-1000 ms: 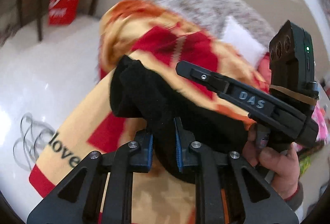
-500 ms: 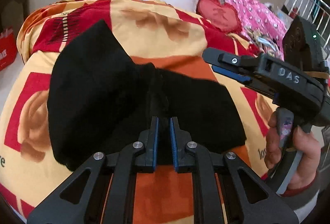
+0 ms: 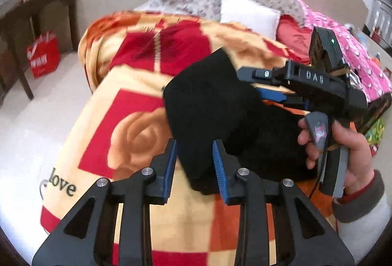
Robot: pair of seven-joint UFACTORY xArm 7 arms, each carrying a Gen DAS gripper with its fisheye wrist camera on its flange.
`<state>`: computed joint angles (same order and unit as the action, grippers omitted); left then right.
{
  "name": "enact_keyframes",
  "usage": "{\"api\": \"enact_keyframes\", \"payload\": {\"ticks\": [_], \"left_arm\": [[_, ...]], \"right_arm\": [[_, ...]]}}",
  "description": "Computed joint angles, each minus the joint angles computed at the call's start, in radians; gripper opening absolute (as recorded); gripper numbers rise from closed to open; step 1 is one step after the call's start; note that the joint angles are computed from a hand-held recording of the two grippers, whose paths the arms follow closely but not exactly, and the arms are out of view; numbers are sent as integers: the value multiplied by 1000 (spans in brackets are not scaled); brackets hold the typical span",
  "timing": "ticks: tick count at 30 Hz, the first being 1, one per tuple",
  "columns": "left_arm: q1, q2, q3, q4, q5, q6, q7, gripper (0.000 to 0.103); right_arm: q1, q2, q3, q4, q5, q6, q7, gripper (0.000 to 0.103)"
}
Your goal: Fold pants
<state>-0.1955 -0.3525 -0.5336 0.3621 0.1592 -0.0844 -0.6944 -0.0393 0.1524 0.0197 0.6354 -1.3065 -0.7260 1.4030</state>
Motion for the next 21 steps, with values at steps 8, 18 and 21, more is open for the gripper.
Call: {"api": "enact_keyframes", "payload": {"ticks": [8, 18, 21], "left_arm": [[28, 105, -6, 29, -6, -18, 4, 29], [-17, 21, -18, 64, -14, -3, 1, 29], [49, 71, -113, 119, 26, 22, -10, 29]], "right_arm": [[84, 26, 40, 98, -71, 142, 56, 18], [4, -660, -167, -410, -46, 61, -64, 8], [-129, -774, -270, -493, -237, 54, 41, 8]]}}
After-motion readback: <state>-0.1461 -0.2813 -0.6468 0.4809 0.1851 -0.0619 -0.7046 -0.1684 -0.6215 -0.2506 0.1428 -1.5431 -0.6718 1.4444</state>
